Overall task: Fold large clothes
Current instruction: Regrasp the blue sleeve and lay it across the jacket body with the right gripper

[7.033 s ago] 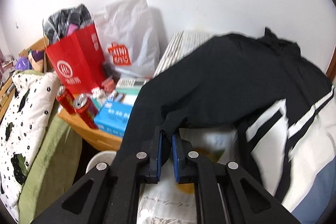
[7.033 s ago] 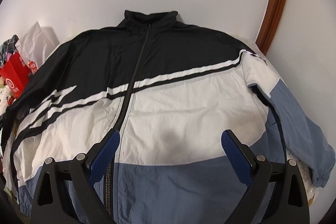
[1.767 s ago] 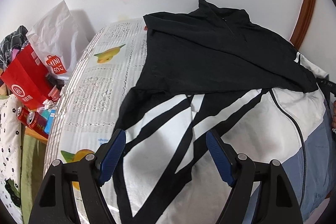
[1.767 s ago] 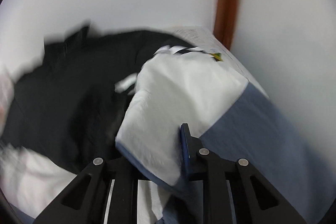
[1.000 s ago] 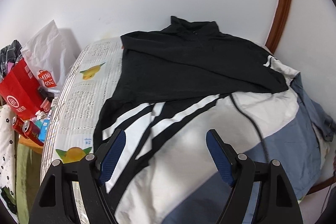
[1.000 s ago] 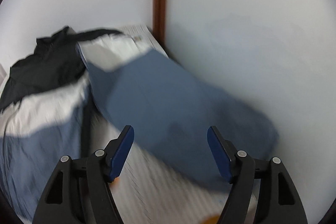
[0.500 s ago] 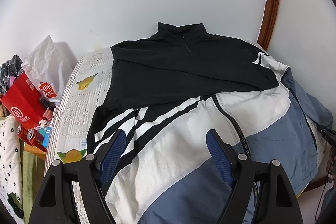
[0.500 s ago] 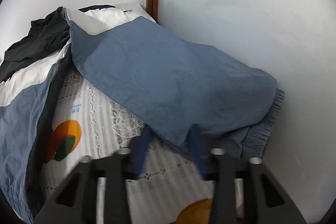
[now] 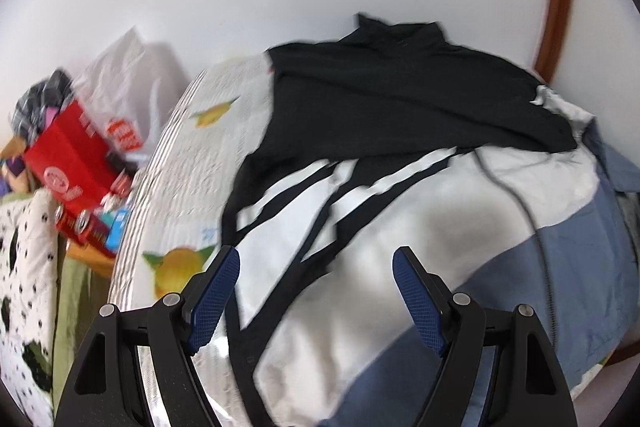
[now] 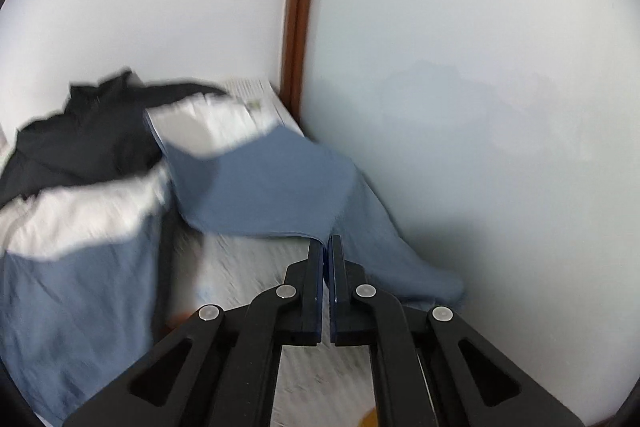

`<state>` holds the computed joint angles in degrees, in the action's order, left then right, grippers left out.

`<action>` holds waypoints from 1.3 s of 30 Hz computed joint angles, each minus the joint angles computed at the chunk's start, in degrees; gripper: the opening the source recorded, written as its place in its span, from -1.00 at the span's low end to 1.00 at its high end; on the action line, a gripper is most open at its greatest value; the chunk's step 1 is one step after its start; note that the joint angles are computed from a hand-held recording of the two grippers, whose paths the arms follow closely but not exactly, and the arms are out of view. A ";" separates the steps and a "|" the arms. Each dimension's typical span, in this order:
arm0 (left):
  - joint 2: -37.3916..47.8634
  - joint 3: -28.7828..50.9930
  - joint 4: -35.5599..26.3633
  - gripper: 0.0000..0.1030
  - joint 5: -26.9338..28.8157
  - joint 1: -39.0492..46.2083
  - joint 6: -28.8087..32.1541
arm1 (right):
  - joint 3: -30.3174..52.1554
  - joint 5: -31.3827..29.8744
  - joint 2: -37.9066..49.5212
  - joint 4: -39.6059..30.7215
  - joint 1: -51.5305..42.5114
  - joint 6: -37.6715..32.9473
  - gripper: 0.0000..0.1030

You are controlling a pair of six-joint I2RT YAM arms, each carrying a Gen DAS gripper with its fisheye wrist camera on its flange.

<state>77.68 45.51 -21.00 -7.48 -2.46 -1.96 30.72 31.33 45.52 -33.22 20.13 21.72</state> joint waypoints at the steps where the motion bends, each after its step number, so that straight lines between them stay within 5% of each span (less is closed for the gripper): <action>1: 0.50 -0.31 0.18 0.50 0.83 1.42 0.36 | 1.44 0.79 0.77 -0.24 1.40 0.57 -0.96; 14: 4.87 -4.91 6.22 0.50 14.42 22.10 8.03 | 24.56 6.27 27.46 6.06 15.99 4.27 -0.97; 21: 7.52 -3.90 7.63 0.50 20.27 27.09 10.71 | 41.91 7.63 43.90 8.86 21.47 -0.82 -0.97; 31: 10.33 -1.09 8.15 0.50 23.07 27.97 11.41 | 69.98 0.88 69.96 11.30 25.77 -10.91 -0.97; 39: 11.41 -0.16 7.48 0.50 23.43 27.63 11.65 | 91.38 -4.60 88.17 4.34 27.59 -13.27 -0.96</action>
<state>89.09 45.35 -13.53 15.95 25.17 9.69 122.10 26.74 133.70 -28.88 47.72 8.45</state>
